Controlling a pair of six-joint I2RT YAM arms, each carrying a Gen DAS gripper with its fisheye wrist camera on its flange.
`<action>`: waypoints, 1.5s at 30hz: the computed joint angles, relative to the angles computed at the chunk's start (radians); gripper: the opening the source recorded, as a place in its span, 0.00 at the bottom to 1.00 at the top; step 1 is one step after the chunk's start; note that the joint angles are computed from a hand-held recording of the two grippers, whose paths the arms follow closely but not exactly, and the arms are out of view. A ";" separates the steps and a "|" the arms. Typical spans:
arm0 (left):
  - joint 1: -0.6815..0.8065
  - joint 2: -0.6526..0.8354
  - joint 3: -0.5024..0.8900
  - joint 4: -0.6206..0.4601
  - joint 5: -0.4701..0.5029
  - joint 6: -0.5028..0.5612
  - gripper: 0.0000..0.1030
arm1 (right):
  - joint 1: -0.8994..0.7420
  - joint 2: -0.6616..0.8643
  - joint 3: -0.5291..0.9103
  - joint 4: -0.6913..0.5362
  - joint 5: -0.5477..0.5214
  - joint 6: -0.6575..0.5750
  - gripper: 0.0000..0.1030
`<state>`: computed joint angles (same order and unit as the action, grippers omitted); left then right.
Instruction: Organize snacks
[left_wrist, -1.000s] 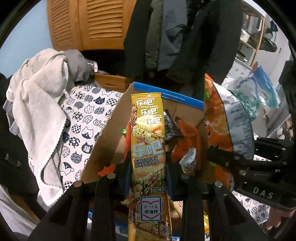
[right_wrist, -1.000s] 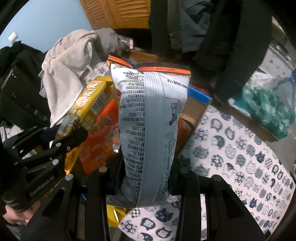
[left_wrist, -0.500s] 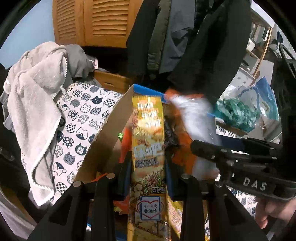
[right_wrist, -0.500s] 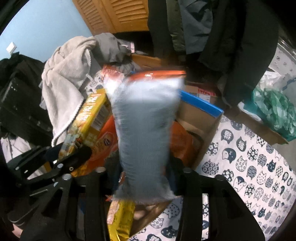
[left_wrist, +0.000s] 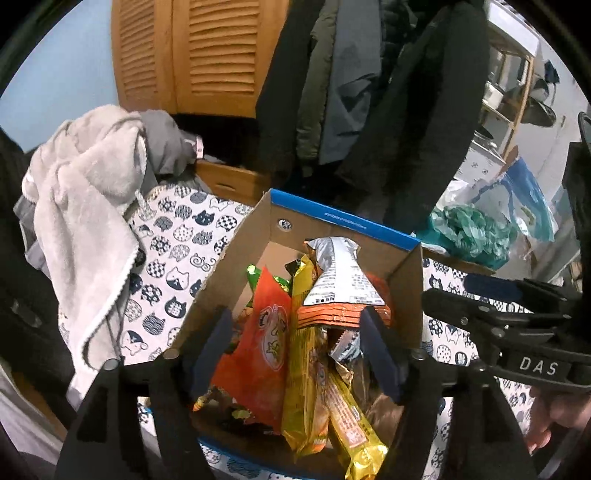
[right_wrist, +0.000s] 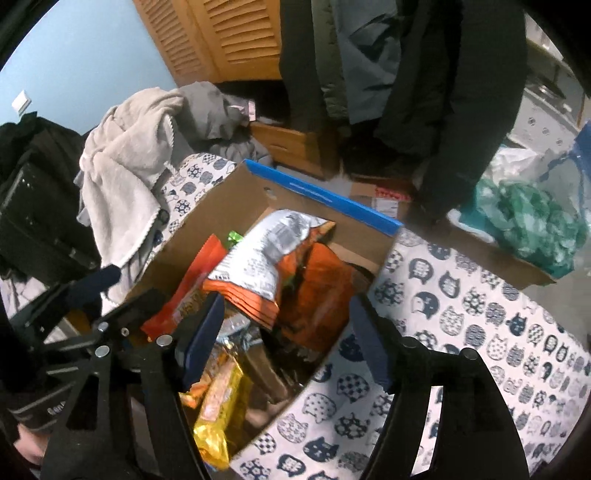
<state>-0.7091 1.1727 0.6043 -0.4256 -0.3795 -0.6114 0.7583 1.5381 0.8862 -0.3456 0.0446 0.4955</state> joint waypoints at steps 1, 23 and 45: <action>-0.016 -0.002 0.005 -0.010 -0.019 -0.002 0.79 | 0.008 -0.021 -0.013 -0.008 0.014 0.005 0.73; -0.293 -0.077 0.044 -0.195 -0.176 -0.114 0.90 | 0.119 -0.499 -0.268 -0.246 0.174 0.118 0.73; -0.327 -0.010 0.055 -0.153 -0.174 -0.111 0.91 | 0.127 -0.665 -0.335 -0.348 0.250 0.174 0.73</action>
